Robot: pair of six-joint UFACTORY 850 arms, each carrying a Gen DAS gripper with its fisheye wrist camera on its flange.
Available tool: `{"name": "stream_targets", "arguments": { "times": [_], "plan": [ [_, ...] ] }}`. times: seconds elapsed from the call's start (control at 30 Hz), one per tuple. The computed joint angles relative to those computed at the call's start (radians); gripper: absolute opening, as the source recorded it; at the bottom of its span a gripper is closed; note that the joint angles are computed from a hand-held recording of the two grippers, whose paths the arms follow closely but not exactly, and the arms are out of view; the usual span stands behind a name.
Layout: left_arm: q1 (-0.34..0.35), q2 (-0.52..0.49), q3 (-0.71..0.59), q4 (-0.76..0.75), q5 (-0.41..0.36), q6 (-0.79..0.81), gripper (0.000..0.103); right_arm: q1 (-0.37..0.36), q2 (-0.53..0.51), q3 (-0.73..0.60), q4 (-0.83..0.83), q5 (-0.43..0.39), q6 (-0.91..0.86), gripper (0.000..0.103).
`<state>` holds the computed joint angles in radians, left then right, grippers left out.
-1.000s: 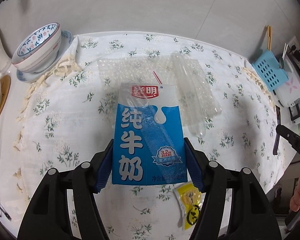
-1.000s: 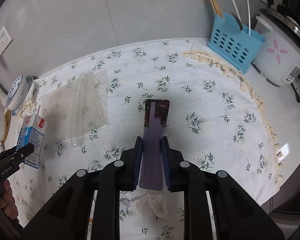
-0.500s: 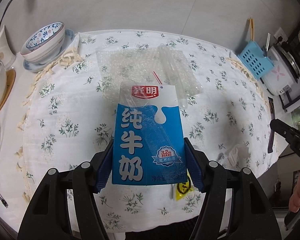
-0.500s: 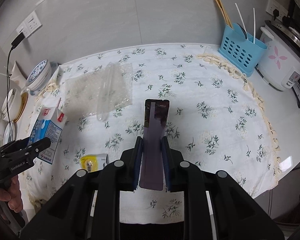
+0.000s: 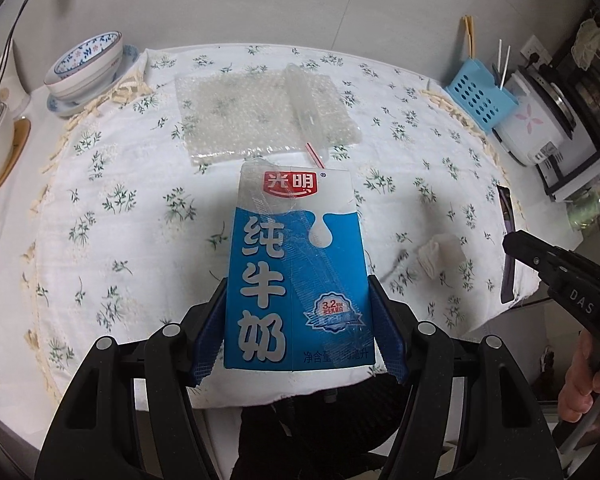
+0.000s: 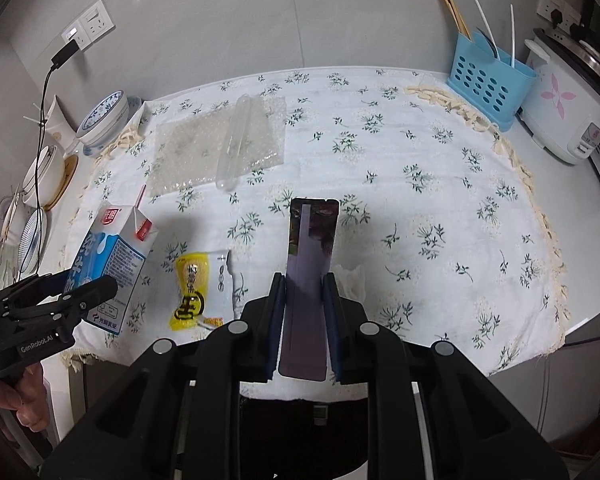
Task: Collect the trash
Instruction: 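Carry the milk carton and purple lighter down toward the black trash bin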
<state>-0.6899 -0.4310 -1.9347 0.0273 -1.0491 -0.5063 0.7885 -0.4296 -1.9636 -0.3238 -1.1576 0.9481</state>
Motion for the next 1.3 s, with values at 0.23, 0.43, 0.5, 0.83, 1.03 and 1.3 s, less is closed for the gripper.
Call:
{"name": "stream_targets", "arguments": {
  "times": [0.23, 0.43, 0.5, 0.83, 1.03, 1.3],
  "plan": [
    [-0.042, 0.044, 0.067, 0.027, 0.005, -0.045, 0.064, 0.016, 0.06, 0.097, 0.013, 0.028, 0.021, 0.018],
    [-0.077, 0.08, 0.129, 0.046, 0.011, -0.085, 0.064, 0.032, 0.119, 0.193, 0.029, 0.054, 0.042, 0.018],
    [-0.088, 0.091, 0.147, 0.051, 0.013, -0.099, 0.064, 0.038, 0.137, 0.222, 0.028, 0.059, 0.052, 0.018],
    [-0.138, 0.152, 0.261, 0.068, 0.035, -0.178, 0.064, 0.073, 0.219, 0.361, 0.048, 0.095, 0.092, 0.018],
    [-0.172, 0.176, 0.311, 0.083, 0.05, -0.223, 0.064, 0.102, 0.265, 0.438, 0.056, 0.114, 0.11, 0.018],
    [-0.219, 0.197, 0.38, 0.086, 0.075, -0.27, 0.064, 0.134, 0.317, 0.534, 0.072, 0.135, 0.124, 0.018]
  ]
}}
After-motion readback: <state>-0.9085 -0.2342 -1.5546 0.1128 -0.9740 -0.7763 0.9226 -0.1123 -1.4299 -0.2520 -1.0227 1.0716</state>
